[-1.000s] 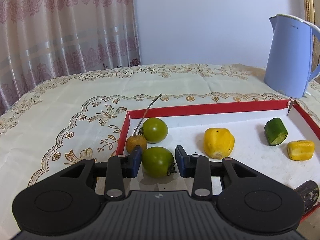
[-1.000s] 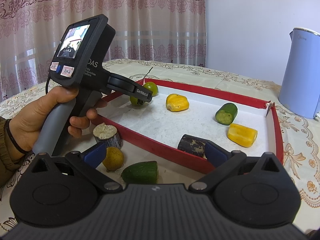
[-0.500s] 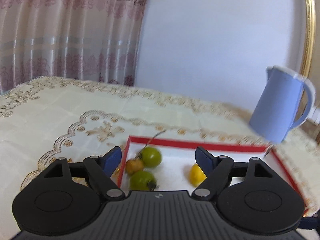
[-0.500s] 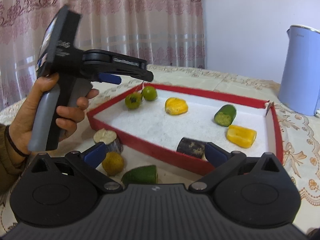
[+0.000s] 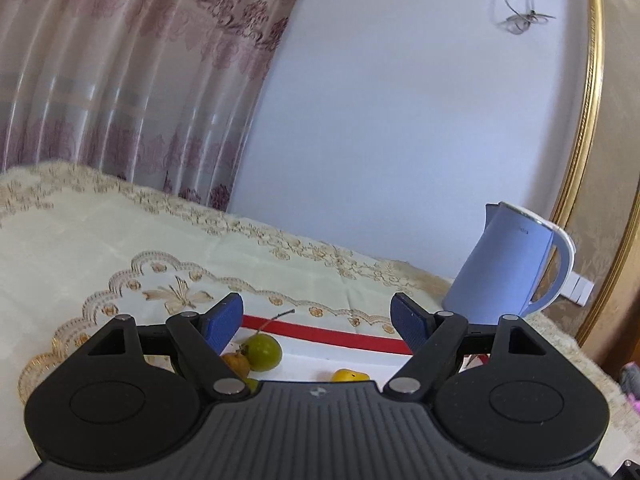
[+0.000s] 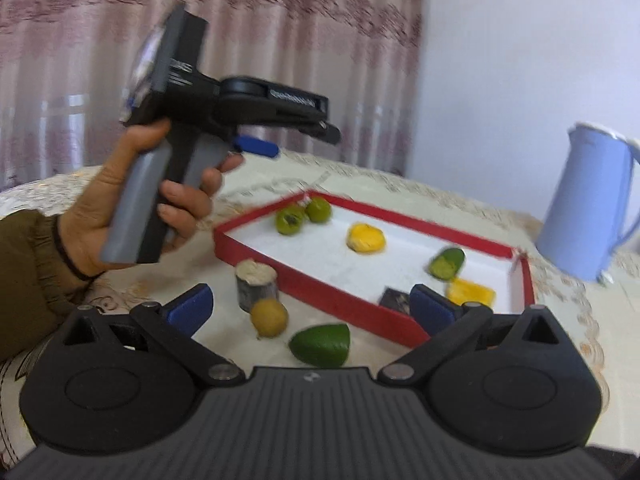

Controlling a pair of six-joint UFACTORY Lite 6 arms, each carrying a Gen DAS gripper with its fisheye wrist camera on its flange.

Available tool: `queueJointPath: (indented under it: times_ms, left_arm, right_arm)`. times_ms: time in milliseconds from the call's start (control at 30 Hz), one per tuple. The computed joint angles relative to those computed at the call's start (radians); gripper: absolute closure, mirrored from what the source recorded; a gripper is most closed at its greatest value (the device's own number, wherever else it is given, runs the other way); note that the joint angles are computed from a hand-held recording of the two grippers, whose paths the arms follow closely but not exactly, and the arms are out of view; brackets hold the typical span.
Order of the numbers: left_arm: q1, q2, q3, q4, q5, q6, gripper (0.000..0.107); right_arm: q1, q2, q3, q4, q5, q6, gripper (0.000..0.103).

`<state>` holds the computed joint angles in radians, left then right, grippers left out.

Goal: Organize fruits
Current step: 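Open the left gripper and lift it away from the green fruit, then grasp the dark green avocado piece beside the tray with the right gripper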

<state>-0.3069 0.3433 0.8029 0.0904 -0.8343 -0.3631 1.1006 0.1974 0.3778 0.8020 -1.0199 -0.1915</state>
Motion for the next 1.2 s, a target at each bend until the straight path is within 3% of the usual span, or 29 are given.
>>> queueJointPath:
  times_ms: [100, 167, 367, 567, 800, 967, 1200]
  left_arm:
    - [-0.031, -0.006, -0.01, -0.079, -0.002, 0.086, 0.026]
    - [-0.041, -0.002, -0.002, -0.105, 0.015, 0.119, 0.026]
    - [-0.067, 0.015, 0.026, -0.173, 0.073, 0.207, 0.026]
    - [-0.093, 0.024, 0.031, -0.251, 0.07, 0.293, 0.026]
    - [-0.125, 0.044, 0.05, -0.336, 0.078, 0.394, 0.025]
    - [-0.136, 0.06, 0.071, -0.385, 0.097, 0.444, 0.025]
    - [-0.139, 0.067, 0.081, -0.405, 0.112, 0.468, 0.025]
  right_arm:
    - [-0.044, 0.034, 0.036, -0.025, 0.049, 0.024, 0.002]
    - [-0.057, 0.063, 0.062, -0.018, 0.069, 0.019, 0.01]
    - [-0.046, 0.146, 0.139, 0.043, 0.102, -0.095, 0.02]
    - [-0.07, 0.179, 0.177, 0.045, 0.125, -0.101, 0.048]
    - [-0.084, 0.182, 0.185, -0.019, 0.174, -0.084, 0.049]
    - [-0.088, 0.18, 0.189, -0.019, 0.183, -0.079, 0.066]
    - [-0.079, 0.17, 0.175, -0.01, 0.174, -0.07, 0.067]
